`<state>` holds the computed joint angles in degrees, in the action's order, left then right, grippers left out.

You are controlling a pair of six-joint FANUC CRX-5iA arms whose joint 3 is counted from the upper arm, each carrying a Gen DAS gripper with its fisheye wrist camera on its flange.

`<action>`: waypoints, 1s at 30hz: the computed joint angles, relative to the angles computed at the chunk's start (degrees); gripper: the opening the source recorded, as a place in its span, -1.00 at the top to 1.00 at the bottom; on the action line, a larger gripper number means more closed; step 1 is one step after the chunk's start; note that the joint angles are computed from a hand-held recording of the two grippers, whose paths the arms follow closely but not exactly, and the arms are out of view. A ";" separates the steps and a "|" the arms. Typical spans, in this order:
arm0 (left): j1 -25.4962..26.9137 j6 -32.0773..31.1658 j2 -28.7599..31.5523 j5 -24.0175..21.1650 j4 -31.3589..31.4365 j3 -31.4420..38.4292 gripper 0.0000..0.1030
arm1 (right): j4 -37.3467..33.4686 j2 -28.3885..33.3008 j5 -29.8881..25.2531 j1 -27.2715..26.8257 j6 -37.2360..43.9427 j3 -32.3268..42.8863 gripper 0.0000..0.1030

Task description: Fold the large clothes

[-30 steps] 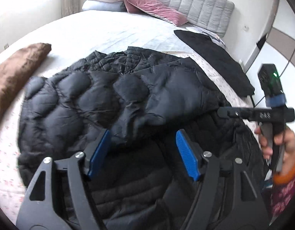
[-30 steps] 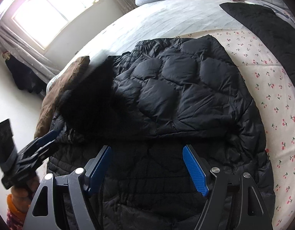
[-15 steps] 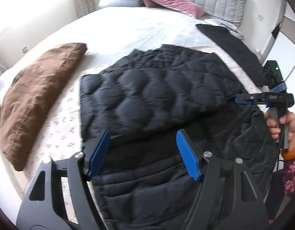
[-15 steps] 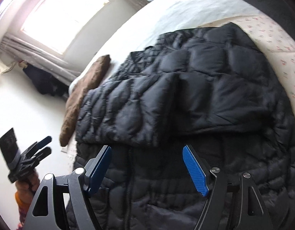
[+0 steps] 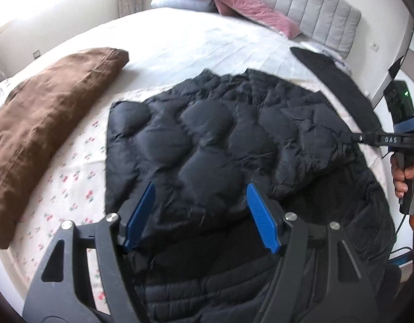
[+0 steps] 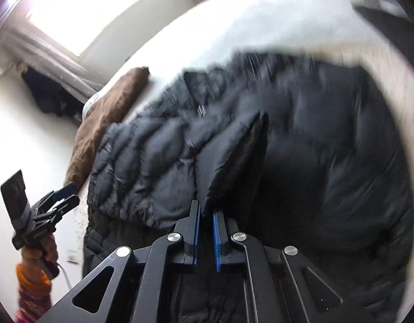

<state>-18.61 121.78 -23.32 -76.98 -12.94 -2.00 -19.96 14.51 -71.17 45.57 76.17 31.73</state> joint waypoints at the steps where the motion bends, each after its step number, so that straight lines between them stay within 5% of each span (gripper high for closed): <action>1: 0.40 -0.28 0.17 0.63 0.52 -0.24 -0.38 | 2.19 -0.07 0.73 0.72 0.28 0.49 0.86; 9: 2.67 -1.60 1.42 1.69 3.54 -3.47 -0.38 | 19.76 4.68 -0.81 5.68 -2.72 0.87 0.85; 13: 1.67 -1.48 -0.17 2.93 2.44 -4.84 -0.38 | 17.67 4.46 -2.86 5.34 -3.75 0.24 0.64; 19: 4.23 -1.33 -3.25 7.04 4.46 -8.27 -0.38 | 19.66 1.93 2.90 6.74 -4.75 -2.95 0.08; 30: 3.34 4.00 -4.04 3.40 3.58 -10.84 -0.38 | 17.08 3.43 -0.62 4.66 -4.23 -3.92 0.04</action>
